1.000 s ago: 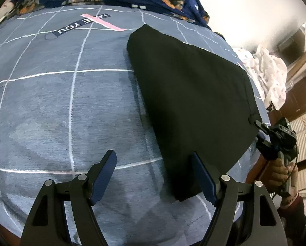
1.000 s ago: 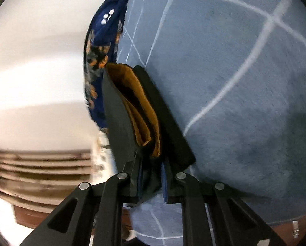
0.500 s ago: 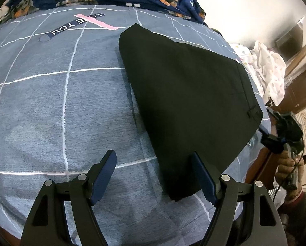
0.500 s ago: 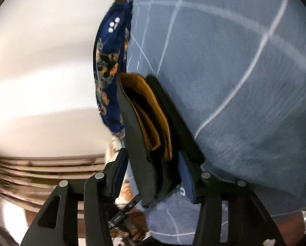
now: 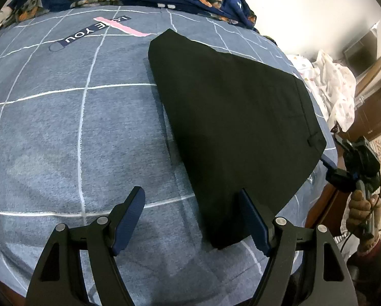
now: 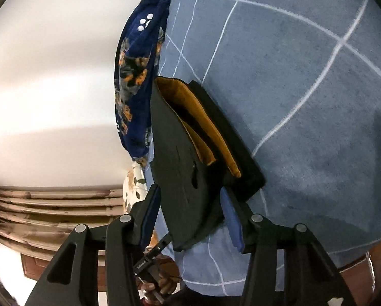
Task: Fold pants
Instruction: 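Hold the black pants bundle edge in the right gripper and tug it straight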
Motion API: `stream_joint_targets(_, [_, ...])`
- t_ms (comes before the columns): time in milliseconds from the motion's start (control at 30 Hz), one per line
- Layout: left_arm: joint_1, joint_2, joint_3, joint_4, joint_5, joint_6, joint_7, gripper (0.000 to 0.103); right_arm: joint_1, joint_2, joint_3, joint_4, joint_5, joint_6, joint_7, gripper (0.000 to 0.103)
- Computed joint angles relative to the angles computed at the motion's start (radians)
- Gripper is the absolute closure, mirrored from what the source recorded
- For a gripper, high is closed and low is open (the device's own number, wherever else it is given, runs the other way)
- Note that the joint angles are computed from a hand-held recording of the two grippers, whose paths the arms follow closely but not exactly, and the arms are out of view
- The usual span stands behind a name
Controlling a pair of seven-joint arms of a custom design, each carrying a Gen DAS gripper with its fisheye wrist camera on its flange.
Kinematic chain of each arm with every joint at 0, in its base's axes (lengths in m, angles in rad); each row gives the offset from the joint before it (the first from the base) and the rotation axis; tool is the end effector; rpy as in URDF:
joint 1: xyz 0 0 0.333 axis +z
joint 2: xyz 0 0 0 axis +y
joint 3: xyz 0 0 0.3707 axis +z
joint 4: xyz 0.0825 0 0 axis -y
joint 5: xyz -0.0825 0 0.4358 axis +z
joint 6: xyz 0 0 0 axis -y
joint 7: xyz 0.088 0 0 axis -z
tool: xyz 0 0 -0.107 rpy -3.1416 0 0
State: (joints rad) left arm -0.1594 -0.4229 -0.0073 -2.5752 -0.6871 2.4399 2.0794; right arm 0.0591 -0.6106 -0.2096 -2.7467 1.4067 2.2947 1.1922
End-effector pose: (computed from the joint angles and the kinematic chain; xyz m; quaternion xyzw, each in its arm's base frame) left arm 0.4411 -0.0755 0.4572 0.6051 -0.7435 0.2828 0.0339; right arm 0.3805 -0.0346 0.4418 -0.3393 0.7555 0.2591 0.4970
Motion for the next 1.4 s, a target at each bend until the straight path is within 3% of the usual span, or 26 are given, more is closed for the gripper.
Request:
stream_joint_targets(67, [-0.002, -0.002, 0.0, -0.002, -0.003, 0.004, 0.002, 0.027, 0.001, 0.008, 0.005, 0.006, -0.003, 0.007, -0.004, 0.057])
stream_joint_targets(167, [0.0, -0.001, -0.001, -0.001, 0.006, 0.002, 0.001, 0.027, 0.01, 0.051, 0.034, 0.036, -0.047, 0.027, 0.033, 0.091])
stream_joint_targets(200, [0.001, -0.001, -0.001, 0.001, 0.008, 0.0, -0.001, 0.027, 0.014, 0.049, 0.046, 0.038, -0.056, 0.049, 0.034, 0.094])
stream_joint_targets(333, [0.002, -0.001, 0.0, 0.002, 0.01, 0.004, -0.005, 0.027, 0.038, -0.03, 0.038, 0.014, -0.031, 0.079, -0.011, 0.095])
stream_joint_targets(433, [-0.002, 0.005, 0.0, 0.005, 0.004, 0.006, -0.001, 0.027, 0.035, -0.061, 0.037, -0.018, -0.093, 0.077, 0.047, 0.095])
stream_joint_targets(500, [-0.005, 0.005, -0.004, 0.004, 0.007, 0.012, 0.003, 0.027, 0.038, -0.048, 0.008, -0.054, -0.093, 0.061, 0.081, 0.097])
stream_joint_targets(567, [-0.007, 0.004, -0.005, 0.003, 0.01, 0.014, 0.006, 0.027, 0.047, -0.028, -0.035, -0.07, -0.006, 0.032, 0.048, 0.098])
stream_joint_targets(767, [-0.008, 0.004, -0.003, 0.003, 0.01, 0.011, 0.006, 0.026, 0.019, -0.012, -0.016, -0.06, 0.011, -0.003, 0.05, 0.096])
stream_joint_targets(867, [-0.008, 0.001, -0.004, 0.0, 0.01, 0.011, 0.004, 0.026, -0.003, -0.023, 0.01, -0.054, -0.041, 0.006, 0.087, 0.093])
stream_joint_targets(1100, [-0.008, 0.002, -0.003, 0.001, 0.013, 0.01, 0.006, 0.026, -0.001, -0.08, 0.036, -0.031, -0.174, 0.083, 0.154, 0.064])
stream_joint_targets(1400, [-0.008, 0.003, -0.003, 0.003, 0.009, 0.007, 0.002, 0.026, 0.034, -0.096, 0.009, -0.015, -0.267, 0.126, 0.218, 0.06])
